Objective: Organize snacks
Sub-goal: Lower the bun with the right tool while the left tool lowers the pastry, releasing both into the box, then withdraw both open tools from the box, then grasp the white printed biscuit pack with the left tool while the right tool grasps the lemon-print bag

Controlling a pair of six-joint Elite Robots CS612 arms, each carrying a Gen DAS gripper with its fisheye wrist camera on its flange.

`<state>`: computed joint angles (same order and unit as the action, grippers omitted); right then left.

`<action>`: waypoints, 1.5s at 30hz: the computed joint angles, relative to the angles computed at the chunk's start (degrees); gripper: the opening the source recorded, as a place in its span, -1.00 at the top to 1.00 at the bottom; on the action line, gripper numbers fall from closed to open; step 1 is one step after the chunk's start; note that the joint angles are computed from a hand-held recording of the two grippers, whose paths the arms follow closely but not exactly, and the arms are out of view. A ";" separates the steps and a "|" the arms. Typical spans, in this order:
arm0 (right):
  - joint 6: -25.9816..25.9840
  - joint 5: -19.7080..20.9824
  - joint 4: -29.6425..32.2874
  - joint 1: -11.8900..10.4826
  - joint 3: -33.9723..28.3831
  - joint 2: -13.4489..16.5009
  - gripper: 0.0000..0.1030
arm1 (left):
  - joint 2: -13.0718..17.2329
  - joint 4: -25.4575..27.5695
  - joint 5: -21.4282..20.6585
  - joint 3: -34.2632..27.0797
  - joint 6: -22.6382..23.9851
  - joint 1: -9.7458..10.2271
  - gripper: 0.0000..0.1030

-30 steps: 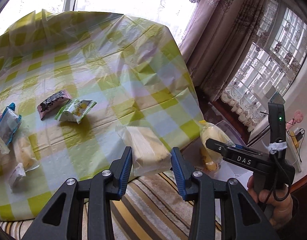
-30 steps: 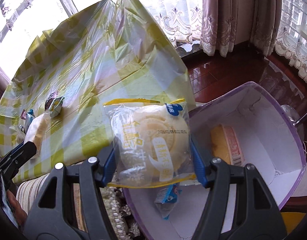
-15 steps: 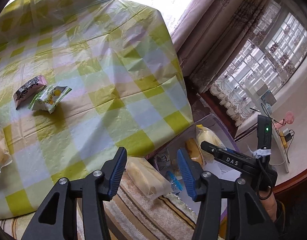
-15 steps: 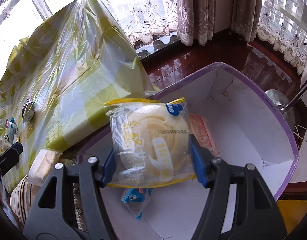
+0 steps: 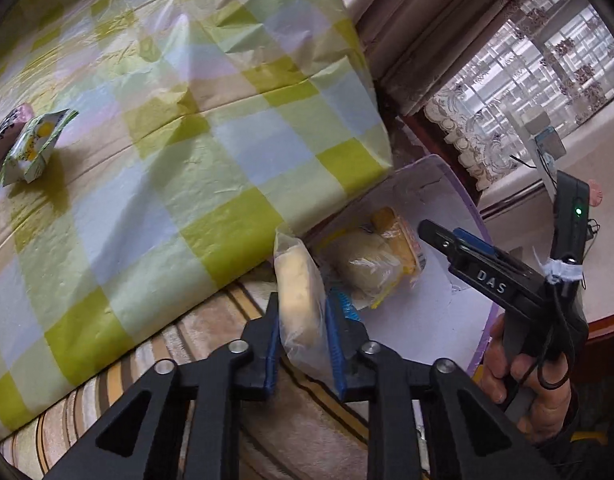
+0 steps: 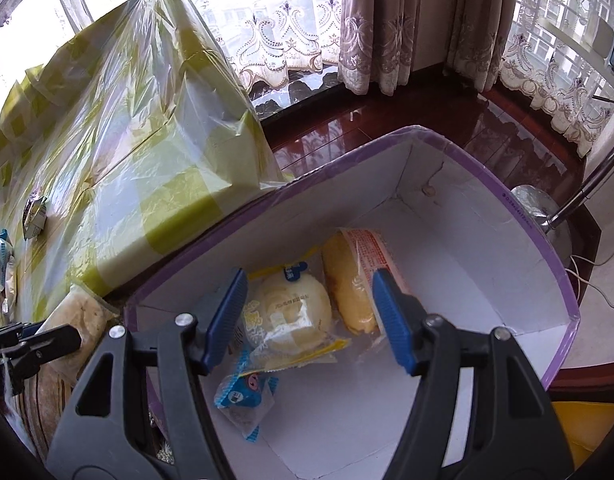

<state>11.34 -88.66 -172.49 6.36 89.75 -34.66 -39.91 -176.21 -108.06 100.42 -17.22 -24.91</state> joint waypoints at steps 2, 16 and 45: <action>0.26 0.18 0.30 -0.12 -0.07 0.01 -0.33 | -0.33 0.26 -1.36 0.25 4.07 -0.79 0.65; -0.69 -0.27 1.07 0.75 -0.50 -0.14 -0.48 | -0.58 -6.44 -3.34 1.73 0.07 0.47 -0.06; -8.40 7.00 -0.21 8.97 -4.94 -0.04 -0.55 | -3.36 -32.23 21.64 17.56 -19.51 8.49 -0.07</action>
